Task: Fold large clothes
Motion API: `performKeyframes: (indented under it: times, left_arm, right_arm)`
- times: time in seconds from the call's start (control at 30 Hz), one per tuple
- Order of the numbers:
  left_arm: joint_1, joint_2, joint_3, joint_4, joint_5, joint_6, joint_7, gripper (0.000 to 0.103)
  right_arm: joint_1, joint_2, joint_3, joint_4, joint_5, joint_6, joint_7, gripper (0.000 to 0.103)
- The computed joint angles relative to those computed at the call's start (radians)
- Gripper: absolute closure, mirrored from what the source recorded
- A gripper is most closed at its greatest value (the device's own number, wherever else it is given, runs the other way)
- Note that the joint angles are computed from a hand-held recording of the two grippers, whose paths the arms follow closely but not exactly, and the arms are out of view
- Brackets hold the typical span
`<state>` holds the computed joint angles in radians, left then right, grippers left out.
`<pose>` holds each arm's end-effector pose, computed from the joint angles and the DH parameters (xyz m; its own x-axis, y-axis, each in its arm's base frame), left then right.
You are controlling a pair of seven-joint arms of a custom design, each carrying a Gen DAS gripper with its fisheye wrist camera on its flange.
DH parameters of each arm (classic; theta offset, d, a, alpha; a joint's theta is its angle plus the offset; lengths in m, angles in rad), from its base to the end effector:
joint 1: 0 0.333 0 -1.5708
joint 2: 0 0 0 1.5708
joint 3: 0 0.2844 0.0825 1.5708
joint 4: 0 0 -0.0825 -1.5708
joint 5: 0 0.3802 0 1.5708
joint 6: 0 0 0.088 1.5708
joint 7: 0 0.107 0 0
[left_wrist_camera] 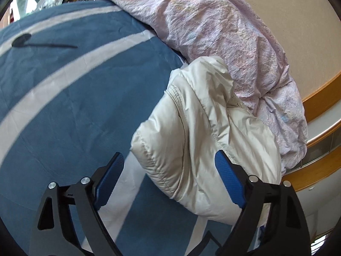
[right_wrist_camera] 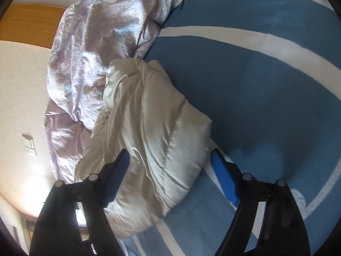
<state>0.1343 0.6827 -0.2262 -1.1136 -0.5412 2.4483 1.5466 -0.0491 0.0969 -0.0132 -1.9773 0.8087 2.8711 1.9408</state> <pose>0.7658 -0.0127 0.4737 0.0947 -0.7705 0.6304 -0.7809 -0.4503 -0.4330 0.6084 -0.0785 0.4699 -0.5495 -0.3591 -0.7544 -0.3346 0.9219 -0.1952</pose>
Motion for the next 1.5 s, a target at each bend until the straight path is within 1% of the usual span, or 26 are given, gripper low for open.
performKeyframes:
  times: [0.07, 0.13, 0.2, 0.23, 0.27, 0.3, 0.33, 0.37, 0.43, 0.5, 0.57, 0.67, 0.73, 0.83, 1.07, 1.13, 1.17, 1.23, 1.27, 1.3, 1.33, 1.37, 1.4, 1.43, 1.47, 1.5]
  left_arm:
    - [-0.006, 0.028, -0.006, 0.032, -0.006, -0.004, -0.015, 0.022]
    - [-0.006, 0.048, -0.017, 0.055, -0.018, -0.003, -0.023, 0.029]
    - [-0.009, 0.066, -0.022, 0.074, -0.028, 0.009, -0.044, 0.033]
    - [-0.007, 0.071, -0.027, 0.074, -0.038, 0.023, -0.051, 0.039]
    - [-0.007, 0.075, -0.029, 0.076, -0.042, 0.033, -0.060, 0.043]
    - [0.001, 0.076, -0.041, 0.068, -0.061, 0.050, -0.058, 0.051]
    - [0.013, 0.068, -0.059, 0.044, -0.092, 0.081, -0.044, 0.059]
    - [0.019, 0.063, -0.068, 0.032, -0.108, 0.095, -0.035, 0.064]
    - [0.028, 0.042, -0.081, 0.003, -0.133, 0.126, 0.004, 0.077]
    - [0.036, 0.025, -0.090, -0.012, -0.153, 0.139, 0.036, 0.082]
    - [0.038, 0.014, -0.089, -0.017, -0.166, 0.148, 0.057, 0.085]
    - [0.052, -0.024, -0.096, -0.056, -0.202, 0.177, 0.099, 0.086]
    - [0.082, -0.066, -0.112, -0.105, -0.254, 0.185, 0.148, 0.087]
    - [0.125, -0.136, -0.116, -0.192, -0.340, 0.183, 0.217, 0.087]
    - [0.184, -0.295, -0.052, -0.397, -0.520, 0.131, 0.349, 0.087]
    - [0.182, -0.332, -0.025, -0.438, -0.545, 0.118, 0.367, 0.087]
    - [0.184, -0.350, -0.012, -0.459, -0.566, 0.109, 0.380, 0.087]
    - [0.170, -0.375, 0.017, -0.488, -0.570, 0.106, 0.390, 0.086]
    - [0.157, -0.379, 0.030, -0.496, -0.562, 0.110, 0.387, 0.085]
    - [0.142, -0.381, 0.044, -0.503, -0.540, 0.117, 0.374, 0.083]
    - [0.129, -0.379, 0.054, -0.505, -0.517, 0.125, 0.363, 0.080]
    - [0.113, -0.377, 0.066, -0.508, -0.480, 0.141, 0.335, 0.078]
    - [0.107, -0.375, 0.070, -0.510, -0.467, 0.147, 0.325, 0.074]
    - [0.101, -0.372, 0.074, -0.507, -0.449, 0.149, 0.312, 0.067]
    - [0.097, -0.371, 0.076, -0.508, -0.435, 0.156, 0.302, 0.064]
    - [0.096, -0.369, 0.073, -0.507, -0.431, 0.158, 0.307, 0.054]
  right_arm:
    - [-0.002, 0.013, 0.006, 0.012, 0.021, 0.009, -0.025, 0.034]
    - [-0.003, 0.023, 0.009, 0.020, 0.018, 0.017, -0.029, 0.041]
    - [-0.004, 0.027, 0.013, 0.020, 0.011, 0.030, -0.025, 0.051]
    - [-0.004, 0.027, 0.014, 0.019, 0.005, 0.034, -0.023, 0.054]
    - [-0.006, 0.028, 0.016, 0.020, 0.004, 0.036, -0.024, 0.060]
    - [-0.010, 0.026, 0.022, 0.019, 0.020, 0.044, -0.046, 0.067]
    - [-0.012, 0.023, 0.027, 0.018, 0.035, 0.051, -0.066, 0.069]
    - [-0.015, 0.018, 0.034, 0.016, 0.062, 0.061, -0.101, 0.073]
    - [-0.008, 0.011, 0.031, 0.015, 0.056, 0.070, -0.105, 0.077]
    - [0.003, 0.001, 0.025, 0.010, 0.020, 0.080, -0.089, 0.079]
    - [0.011, -0.015, 0.024, 0.004, 0.003, 0.087, -0.090, 0.080]
    - [0.024, -0.045, 0.023, -0.015, 0.042, 0.088, -0.141, 0.081]
    - [0.044, -0.080, 0.019, -0.038, 0.073, 0.086, -0.188, 0.081]
    - [0.087, -0.138, 0.002, -0.087, 0.107, 0.077, -0.250, 0.081]
    - [0.211, -0.266, -0.058, -0.230, 0.151, 0.044, -0.328, 0.081]
    - [0.235, -0.297, -0.067, -0.263, 0.122, 0.033, -0.324, 0.081]
    - [0.241, -0.315, -0.067, -0.283, 0.089, 0.030, -0.310, 0.080]
    - [0.219, -0.351, -0.039, -0.318, -0.077, 0.006, -0.223, 0.075]
    - [0.179, -0.363, -0.005, -0.329, -0.208, -0.014, -0.132, 0.068]
    - [0.152, -0.372, 0.018, -0.337, -0.300, -0.024, -0.067, 0.059]
    - [0.101, -0.386, 0.060, -0.344, -0.429, -0.045, 0.029, 0.053]
    - [0.036, -0.404, 0.113, -0.353, -0.574, -0.062, 0.142, 0.043]
    - [-0.021, -0.424, 0.159, -0.362, -0.694, -0.071, 0.239, 0.036]
    - [-0.088, -0.445, 0.214, -0.366, -0.822, -0.083, 0.342, 0.034]
    - [-0.146, -0.461, 0.260, -0.361, -0.931, -0.100, 0.429, 0.034]
    - [-0.182, -0.475, 0.291, -0.354, -1.010, -0.124, 0.492, 0.034]
